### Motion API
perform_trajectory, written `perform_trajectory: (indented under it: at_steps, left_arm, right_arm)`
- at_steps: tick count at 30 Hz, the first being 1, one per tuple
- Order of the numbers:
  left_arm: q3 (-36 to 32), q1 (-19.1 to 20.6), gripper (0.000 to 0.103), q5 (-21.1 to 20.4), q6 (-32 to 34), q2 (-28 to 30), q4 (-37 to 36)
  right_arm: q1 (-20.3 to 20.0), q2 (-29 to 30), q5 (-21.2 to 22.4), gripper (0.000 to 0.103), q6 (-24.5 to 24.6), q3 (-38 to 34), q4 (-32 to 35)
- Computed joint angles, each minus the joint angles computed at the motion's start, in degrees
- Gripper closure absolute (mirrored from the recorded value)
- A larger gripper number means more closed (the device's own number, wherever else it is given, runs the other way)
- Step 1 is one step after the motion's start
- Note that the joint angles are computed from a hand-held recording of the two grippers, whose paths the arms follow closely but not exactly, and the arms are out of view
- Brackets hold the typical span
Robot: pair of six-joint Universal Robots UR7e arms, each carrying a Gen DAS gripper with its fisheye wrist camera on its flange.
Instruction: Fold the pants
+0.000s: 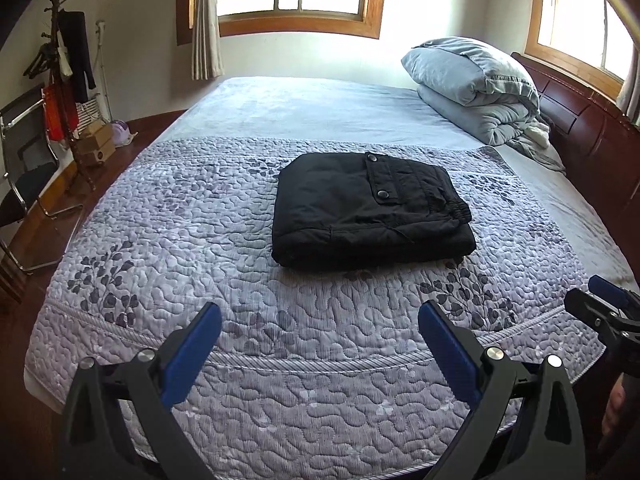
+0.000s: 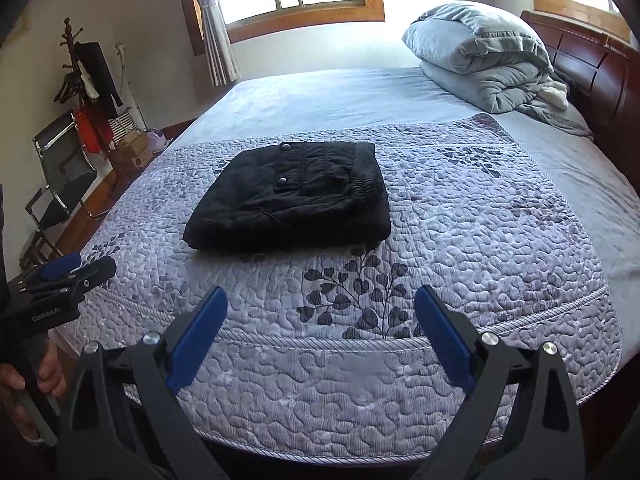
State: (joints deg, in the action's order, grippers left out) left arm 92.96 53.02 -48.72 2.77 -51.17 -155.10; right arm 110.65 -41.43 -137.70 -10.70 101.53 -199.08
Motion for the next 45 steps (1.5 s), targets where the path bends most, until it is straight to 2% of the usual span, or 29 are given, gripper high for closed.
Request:
perform_trajectory:
  at_steps: [45]
  left_arm:
    - [-1.2,0.7,0.004,-0.1,0.4,1.1,1.2]
  right_arm:
    - [-1.1,0.4,0.1,0.008,-0.6,-0.7,1.3]
